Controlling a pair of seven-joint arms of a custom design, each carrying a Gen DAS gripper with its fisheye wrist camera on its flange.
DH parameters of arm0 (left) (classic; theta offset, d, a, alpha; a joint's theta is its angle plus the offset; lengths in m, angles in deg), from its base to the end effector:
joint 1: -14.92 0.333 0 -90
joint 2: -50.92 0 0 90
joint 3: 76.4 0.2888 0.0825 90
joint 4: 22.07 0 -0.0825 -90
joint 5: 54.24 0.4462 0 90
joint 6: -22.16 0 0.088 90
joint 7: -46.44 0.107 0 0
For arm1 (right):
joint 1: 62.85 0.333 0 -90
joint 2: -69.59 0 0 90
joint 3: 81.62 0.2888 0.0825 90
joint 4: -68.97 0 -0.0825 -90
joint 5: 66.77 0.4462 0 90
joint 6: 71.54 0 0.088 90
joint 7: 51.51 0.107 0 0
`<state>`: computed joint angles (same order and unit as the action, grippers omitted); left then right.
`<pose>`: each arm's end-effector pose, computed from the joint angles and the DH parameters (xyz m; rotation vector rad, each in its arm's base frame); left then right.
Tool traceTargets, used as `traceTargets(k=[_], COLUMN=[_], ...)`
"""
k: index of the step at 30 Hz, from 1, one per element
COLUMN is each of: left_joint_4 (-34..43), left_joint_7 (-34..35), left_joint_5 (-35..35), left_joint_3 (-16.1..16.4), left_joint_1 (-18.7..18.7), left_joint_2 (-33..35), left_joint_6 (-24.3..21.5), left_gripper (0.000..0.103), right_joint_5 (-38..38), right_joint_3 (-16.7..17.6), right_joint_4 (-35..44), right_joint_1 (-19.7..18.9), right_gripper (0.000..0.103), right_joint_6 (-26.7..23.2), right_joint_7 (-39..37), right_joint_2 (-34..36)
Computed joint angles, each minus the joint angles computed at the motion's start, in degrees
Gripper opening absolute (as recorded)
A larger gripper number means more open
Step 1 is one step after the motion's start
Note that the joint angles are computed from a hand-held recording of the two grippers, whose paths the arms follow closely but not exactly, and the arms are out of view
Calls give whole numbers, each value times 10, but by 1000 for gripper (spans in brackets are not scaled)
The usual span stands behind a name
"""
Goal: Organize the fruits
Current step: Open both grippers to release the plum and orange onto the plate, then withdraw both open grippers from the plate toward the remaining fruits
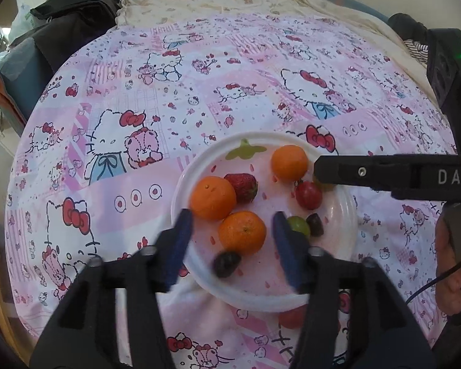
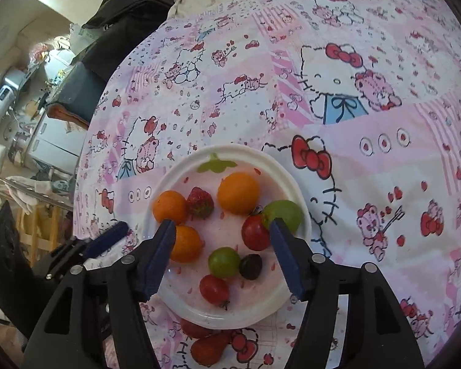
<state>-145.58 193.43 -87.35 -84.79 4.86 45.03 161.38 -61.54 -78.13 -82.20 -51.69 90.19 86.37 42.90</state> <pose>0.5755 -0.1949 0.4277 -0.8861 2.7500 -0.8219 0.4786 0.1193 0.4111 -1.1055 2.2411 -0.1655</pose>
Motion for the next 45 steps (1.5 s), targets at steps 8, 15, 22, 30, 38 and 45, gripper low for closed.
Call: traceTargets(k=[8, 15, 22, 30, 38, 45], left_joint_4=[-3, -10, -19, -44, -77, -107], left_joint_7=[7, 18, 17, 31, -23, -58], left_joint_5=[-11, -48, -77, -85, -51, 2], left_joint_3=[2, 13, 30, 52, 66, 65], left_joint_1=[-1, 0, 3, 8, 21, 26], left_joint_2=[-5, -23, -55, -91, -125, -142], left_joint_6=[15, 34, 26, 43, 25, 16], left_gripper=[64, 64, 64, 64, 64, 64], right_joint_5=[-34, -71, -98, -117, -135, -129], right_joint_3=[16, 46, 67, 88, 121, 117], right_joint_4=[-1, -21, -43, -79, -118, -156], right_joint_1=[-19, -47, -49, -37, -18, 20], right_gripper=[73, 73, 73, 73, 73, 73], right_joint_6=[-2, -7, -33, -68, -105, -150], right_joint_7=[15, 61, 113, 170, 251, 308], right_joint_2=[-13, -65, -120, -195, -274, -323])
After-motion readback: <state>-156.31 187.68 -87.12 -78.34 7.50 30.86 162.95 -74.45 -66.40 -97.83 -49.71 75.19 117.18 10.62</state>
